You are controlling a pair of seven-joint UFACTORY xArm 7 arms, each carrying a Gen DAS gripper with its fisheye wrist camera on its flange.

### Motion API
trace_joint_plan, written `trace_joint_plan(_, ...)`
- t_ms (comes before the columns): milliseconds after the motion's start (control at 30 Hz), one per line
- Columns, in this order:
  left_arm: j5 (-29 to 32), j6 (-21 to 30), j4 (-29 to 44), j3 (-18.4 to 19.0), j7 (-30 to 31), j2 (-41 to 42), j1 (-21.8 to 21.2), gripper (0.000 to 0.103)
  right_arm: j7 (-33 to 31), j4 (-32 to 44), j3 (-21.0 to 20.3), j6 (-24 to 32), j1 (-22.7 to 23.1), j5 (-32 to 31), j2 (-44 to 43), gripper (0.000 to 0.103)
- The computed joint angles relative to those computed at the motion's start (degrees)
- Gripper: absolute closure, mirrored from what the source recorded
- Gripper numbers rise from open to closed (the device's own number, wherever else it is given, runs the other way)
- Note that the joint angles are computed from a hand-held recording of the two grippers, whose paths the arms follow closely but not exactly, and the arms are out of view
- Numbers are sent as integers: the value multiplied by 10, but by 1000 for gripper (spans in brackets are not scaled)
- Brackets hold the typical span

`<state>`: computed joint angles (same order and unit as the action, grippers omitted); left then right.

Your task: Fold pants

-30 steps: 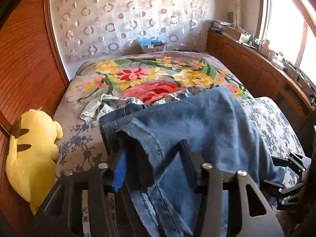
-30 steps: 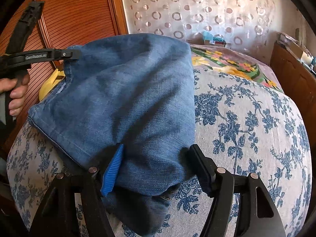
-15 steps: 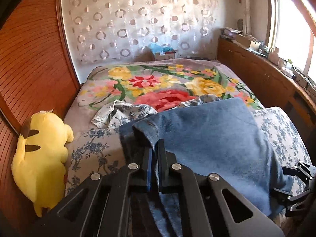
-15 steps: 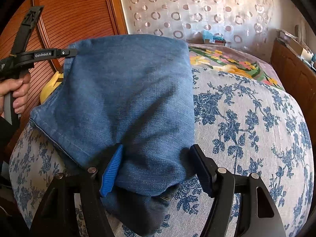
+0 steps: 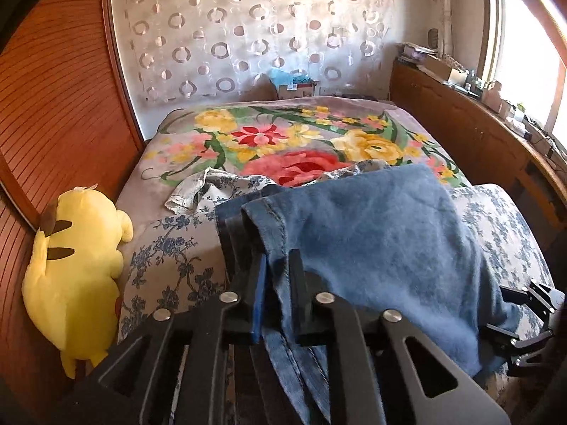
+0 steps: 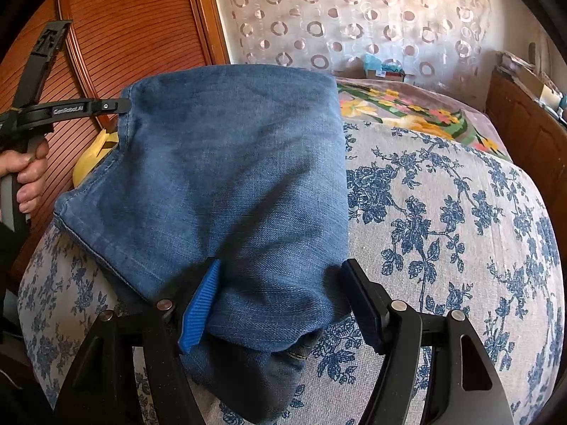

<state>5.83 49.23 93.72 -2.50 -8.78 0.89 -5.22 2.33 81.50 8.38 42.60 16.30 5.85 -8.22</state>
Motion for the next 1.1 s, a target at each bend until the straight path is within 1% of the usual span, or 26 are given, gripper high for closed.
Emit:
trace_joint_plan(33, 0, 2, -4, -1, -3, -6, -1, 79, 0, 0, -1, 0, 0, 4, -2, 32)
trace_joint_plan(67, 3, 4, -5, -2, -5, -9, -2, 67, 0, 1, -3, -1, 0, 11, -4, 32)
trace_joint_plan(133, -14, -9, -27, -3, 0, -29, -3, 52, -3, 6, -8, -1, -1, 26, -5, 32)
trace_joint_plan(167, -24, -12, -35, -4, 3, -36, -5, 48, -2, 8, -8, -2, -2, 26, -5, 32)
trace_joint_plan(267, -32, -15, -62, -11, 5, -60, -10, 47, 15, 8, -7, -16, -9, 13, -8, 32)
trace_joint_plan(367, -44, -19, -97, -17, 3, -82, -18, 47, 27, 15, -8, -2, -11, 15, 0, 32)
trace_joint_plan(433, -64, -14, -118, -19, 19, -90, -26, 47, 39, 16, -6, 1, -13, 4, 0, 32)
trace_joint_plan(533, -74, 0, -140, -24, 20, -94, -34, 47, 45, 14, -6, 5, -14, 5, -2, 32)
trace_joint_plan(600, -63, -6, -157, -29, 13, -99, -36, 47, 52, 18, -5, 20, -14, 0, 1, 32)
trace_joint_plan(667, -48, -15, -170, -33, 8, -103, -38, 47, 55, 23, -7, 28, -13, 11, 4, 32)
trace_joint_plan(733, -40, -22, -177, -34, 6, -104, -39, 47, 53, 38, -10, 48, -12, 24, 12, 33)
trace_joint_plan(800, -39, -24, -177, -32, 10, -103, -39, 47, 44, 46, -15, 55, -12, 50, 18, 39)
trace_joint_plan(867, -49, -31, -181, -28, 17, -104, -40, 47, 18, 65, -20, 68, -11, 87, 32, 61)
trace_joint_plan(900, -55, -34, -186, -27, 21, -106, -41, 47, 11, 74, -21, 72, -11, 96, 37, 68)
trace_joint_plan(933, -63, -37, -188, -25, 28, -108, -42, 47, 3, 83, -30, 78, 0, 101, 42, 80)
trace_joint_plan(967, -70, -41, -199, -22, 33, -116, -41, 47, 9, 93, -14, 78, -11, 82, 45, 83)
trace_joint_plan(1000, -78, -41, -200, -20, 38, -118, -42, 47, 17, 98, -10, 74, -11, 59, 46, 88)
trace_joint_plan(1033, -84, -38, -199, -19, 40, -119, -41, 47, 25, 105, -6, 68, -9, 41, 48, 90)
trace_joint_plan(1100, -105, -31, -197, -13, 48, -125, -40, 47, 38, 118, 0, 53, -6, 16, 50, 92)
